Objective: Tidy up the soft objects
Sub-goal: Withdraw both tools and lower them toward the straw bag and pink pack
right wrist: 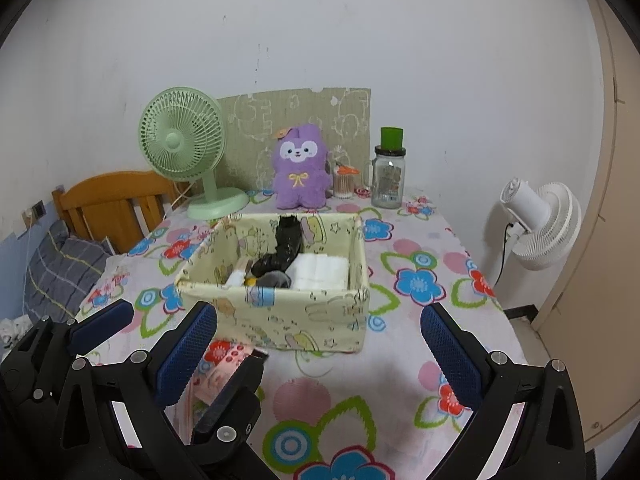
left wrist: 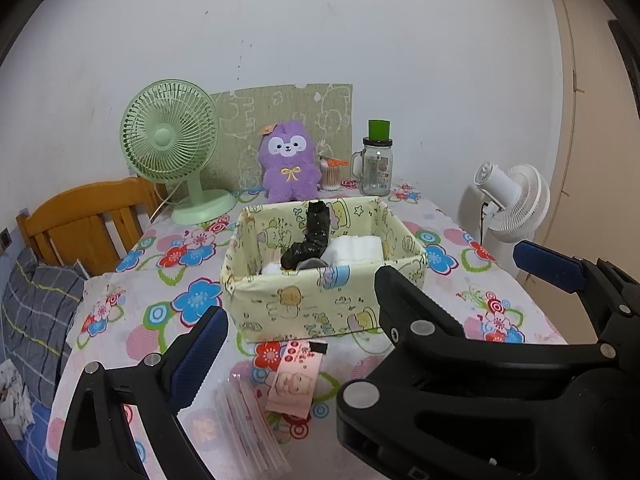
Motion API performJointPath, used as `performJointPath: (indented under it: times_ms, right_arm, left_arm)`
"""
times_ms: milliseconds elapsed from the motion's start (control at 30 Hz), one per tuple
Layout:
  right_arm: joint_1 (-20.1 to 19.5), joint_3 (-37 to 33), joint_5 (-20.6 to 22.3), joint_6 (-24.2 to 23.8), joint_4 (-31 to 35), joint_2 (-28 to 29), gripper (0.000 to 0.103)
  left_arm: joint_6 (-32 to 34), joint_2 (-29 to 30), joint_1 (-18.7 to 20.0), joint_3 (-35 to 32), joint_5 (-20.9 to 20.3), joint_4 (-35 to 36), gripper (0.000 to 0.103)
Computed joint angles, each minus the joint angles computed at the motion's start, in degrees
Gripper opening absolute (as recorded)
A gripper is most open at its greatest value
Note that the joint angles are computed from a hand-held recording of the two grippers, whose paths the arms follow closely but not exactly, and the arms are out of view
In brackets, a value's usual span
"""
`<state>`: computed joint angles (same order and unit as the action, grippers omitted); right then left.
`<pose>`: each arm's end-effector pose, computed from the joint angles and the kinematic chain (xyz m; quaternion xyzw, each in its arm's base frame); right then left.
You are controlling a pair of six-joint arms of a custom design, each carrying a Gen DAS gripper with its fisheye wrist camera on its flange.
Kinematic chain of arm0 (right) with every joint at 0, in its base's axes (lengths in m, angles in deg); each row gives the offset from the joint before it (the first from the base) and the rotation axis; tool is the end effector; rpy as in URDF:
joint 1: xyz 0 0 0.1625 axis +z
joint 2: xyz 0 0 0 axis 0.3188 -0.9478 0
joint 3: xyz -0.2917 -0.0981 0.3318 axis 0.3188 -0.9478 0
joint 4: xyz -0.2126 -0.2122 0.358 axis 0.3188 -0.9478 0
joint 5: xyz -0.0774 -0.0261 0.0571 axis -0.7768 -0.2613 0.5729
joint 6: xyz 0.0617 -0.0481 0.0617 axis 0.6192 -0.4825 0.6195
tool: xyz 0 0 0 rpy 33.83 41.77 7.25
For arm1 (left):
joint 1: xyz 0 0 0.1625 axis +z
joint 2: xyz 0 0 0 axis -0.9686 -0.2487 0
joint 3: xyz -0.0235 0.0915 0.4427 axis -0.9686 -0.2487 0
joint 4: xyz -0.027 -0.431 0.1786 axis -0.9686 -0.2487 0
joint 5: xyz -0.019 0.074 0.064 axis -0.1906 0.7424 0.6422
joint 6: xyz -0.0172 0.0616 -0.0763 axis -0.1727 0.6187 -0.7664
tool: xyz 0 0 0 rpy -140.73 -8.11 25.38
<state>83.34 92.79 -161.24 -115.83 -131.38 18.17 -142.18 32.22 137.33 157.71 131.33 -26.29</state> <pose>0.2522 -0.7301 0.0319 0.2788 -0.8279 0.4082 0.2650 -0.1443 -0.7058 0.1199 0.1845 0.8074 -0.4436 0.3424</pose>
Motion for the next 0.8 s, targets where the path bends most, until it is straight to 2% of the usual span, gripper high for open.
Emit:
performJointPath:
  times_ms: [67, 400, 800]
  right_arm:
    - [-0.16, 0.31, 0.15, 0.03, -0.4, 0.05, 0.103]
    - [-1.13, 1.83, 0.34, -0.39, -2.81, 1.46, 0.103]
    - [-1.74, 1.34, -0.97, 2.01, -0.03, 3.54, 0.103]
  left_arm:
    - [0.97, -0.57, 0.05, 1.54, 0.22, -2.18, 0.098]
    - [-0.45, -0.65, 1.1, 3.69, 0.69, -2.96, 0.098]
    - [-3.35, 0.35, 3.2, 3.23, 0.62, 1.32, 0.098]
